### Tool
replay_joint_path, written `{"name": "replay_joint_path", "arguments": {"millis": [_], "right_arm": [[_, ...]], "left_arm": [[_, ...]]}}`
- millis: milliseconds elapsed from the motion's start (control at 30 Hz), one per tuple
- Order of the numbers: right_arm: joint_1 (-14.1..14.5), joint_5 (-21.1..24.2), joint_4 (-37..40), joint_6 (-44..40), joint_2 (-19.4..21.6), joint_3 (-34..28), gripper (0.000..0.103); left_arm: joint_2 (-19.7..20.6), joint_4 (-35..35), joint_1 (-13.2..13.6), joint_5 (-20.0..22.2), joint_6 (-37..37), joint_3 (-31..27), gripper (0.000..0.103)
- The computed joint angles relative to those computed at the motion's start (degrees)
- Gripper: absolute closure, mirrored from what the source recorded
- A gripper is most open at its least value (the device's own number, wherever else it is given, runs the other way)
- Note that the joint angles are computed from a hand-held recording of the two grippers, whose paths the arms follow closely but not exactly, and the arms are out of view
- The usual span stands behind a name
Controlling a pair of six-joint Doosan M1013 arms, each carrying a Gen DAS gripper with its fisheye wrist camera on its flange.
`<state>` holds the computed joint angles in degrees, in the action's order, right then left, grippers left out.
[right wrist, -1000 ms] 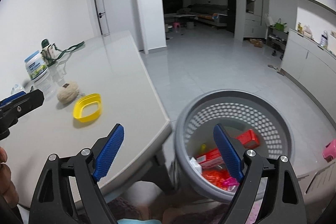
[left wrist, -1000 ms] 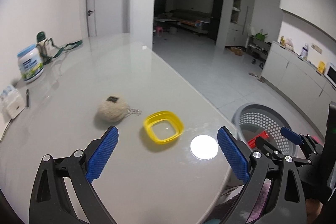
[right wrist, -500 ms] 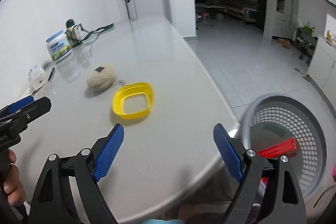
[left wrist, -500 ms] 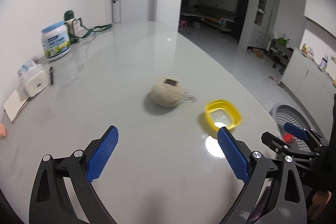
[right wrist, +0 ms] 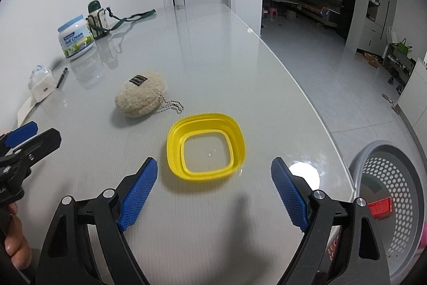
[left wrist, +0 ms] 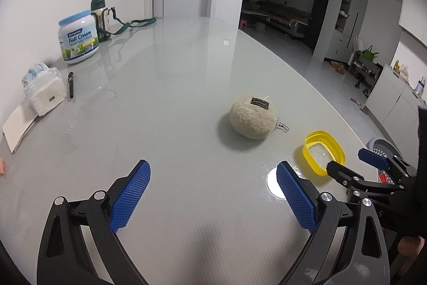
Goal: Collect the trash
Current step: 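Move both tools from the basket to the sponge ball and yellow lid, then close the right gripper on the rim of the yellow square lid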
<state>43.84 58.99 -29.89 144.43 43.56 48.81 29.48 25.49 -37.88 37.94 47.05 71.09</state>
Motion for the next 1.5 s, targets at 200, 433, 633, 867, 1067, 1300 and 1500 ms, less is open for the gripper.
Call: {"name": "replay_joint_path", "arguments": {"millis": [200, 433, 633, 867, 1067, 1300, 1500], "right_arm": [[-0.56, 3.61, 2.32, -2.45, 2.86, -4.81, 0.020], [-1.03, 7.12, 3.63, -4.49, 5.28, -8.82, 0.020], [-1.06, 8.94, 3.78, -6.03, 6.84, -11.40, 0.020], [-1.11, 9.53, 3.76, -6.58, 7.45, -12.42, 0.020], [-0.96, 8.78, 3.34, -7.15, 7.28, -12.07, 0.032], [-1.19, 5.70, 3.61, -5.65, 5.33, -8.61, 0.034], [-1.46, 1.65, 2.63, -1.87, 2.07, -3.45, 0.034]], "left_arm": [[0.75, -1.93, 0.83, -0.15, 2.00, -0.97, 0.009], [1.24, -3.85, 1.35, 0.04, 3.07, -1.44, 0.009], [1.44, -4.14, 1.45, 0.29, 3.51, -1.48, 0.009], [1.79, -4.15, 1.33, 1.24, 3.85, -2.09, 0.009], [1.89, -3.91, 1.23, 1.62, 3.74, -2.28, 0.009], [2.06, -4.01, 1.11, 2.18, 3.88, -2.60, 0.009], [2.81, -4.61, 0.68, 2.71, 5.06, -3.97, 0.009]]}}
